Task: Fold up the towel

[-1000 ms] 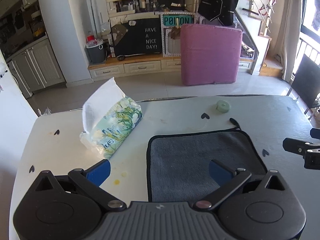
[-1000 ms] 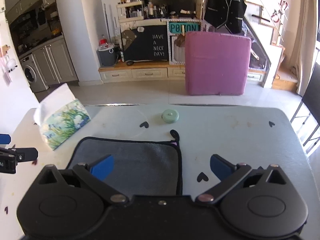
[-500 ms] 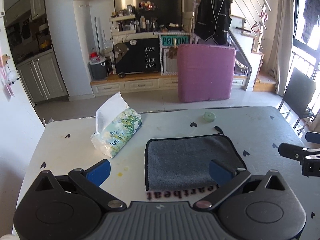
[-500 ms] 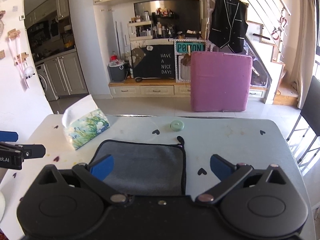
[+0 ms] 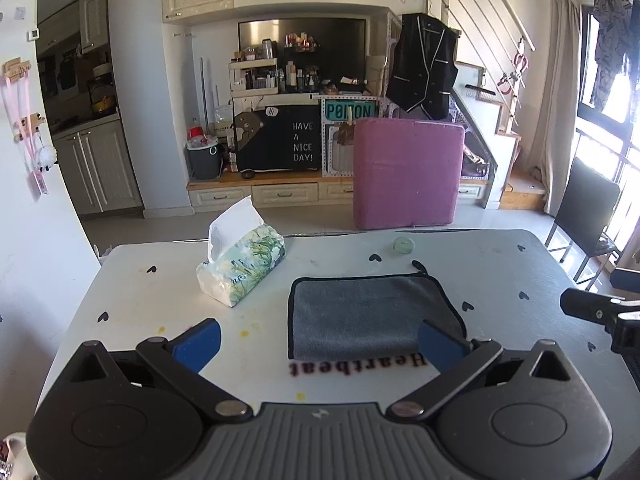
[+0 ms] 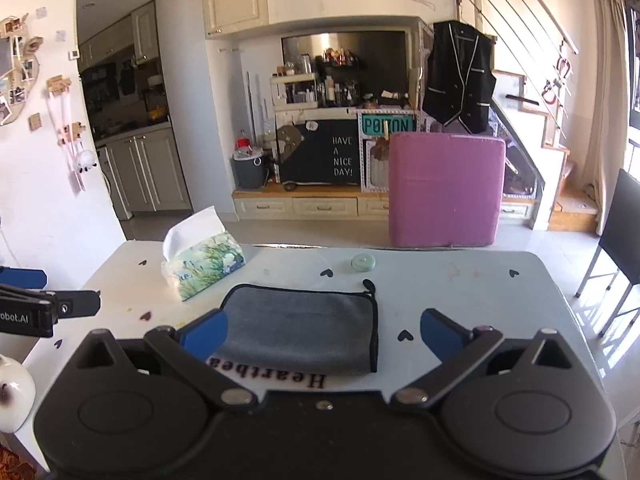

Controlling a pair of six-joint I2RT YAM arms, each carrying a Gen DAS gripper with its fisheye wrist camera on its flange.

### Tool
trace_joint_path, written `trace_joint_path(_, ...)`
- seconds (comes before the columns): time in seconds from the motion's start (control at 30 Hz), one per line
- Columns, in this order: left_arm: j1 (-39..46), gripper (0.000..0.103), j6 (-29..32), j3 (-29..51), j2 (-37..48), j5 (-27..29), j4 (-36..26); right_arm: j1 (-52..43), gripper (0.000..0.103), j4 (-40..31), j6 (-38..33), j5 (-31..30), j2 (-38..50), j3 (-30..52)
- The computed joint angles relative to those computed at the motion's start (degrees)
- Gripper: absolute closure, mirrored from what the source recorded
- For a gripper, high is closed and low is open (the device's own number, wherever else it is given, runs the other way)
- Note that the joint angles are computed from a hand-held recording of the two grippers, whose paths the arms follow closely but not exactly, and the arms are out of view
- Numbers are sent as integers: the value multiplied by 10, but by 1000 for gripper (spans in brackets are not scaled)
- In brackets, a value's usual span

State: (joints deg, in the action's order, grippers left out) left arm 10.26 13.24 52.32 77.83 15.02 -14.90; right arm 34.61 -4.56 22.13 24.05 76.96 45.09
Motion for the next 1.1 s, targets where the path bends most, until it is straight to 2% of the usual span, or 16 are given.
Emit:
trace_joint_path(0.37,35,0,16,-88,-128,38,-19,102,0,-53,37,94,-128,-73)
trace_joint_path(0.67,79,0,42,-140,-239,78,-63,205,0,-114,82,186,-202,-98)
trace_joint_path(0.9,134,0,78,-173,-315,130,-112,288,0,-179,156,256,-231,-105)
trace_joint_path(1.1,185,0,128,-186,-362,176,-162,376,0,-266,261,316,-241,-104)
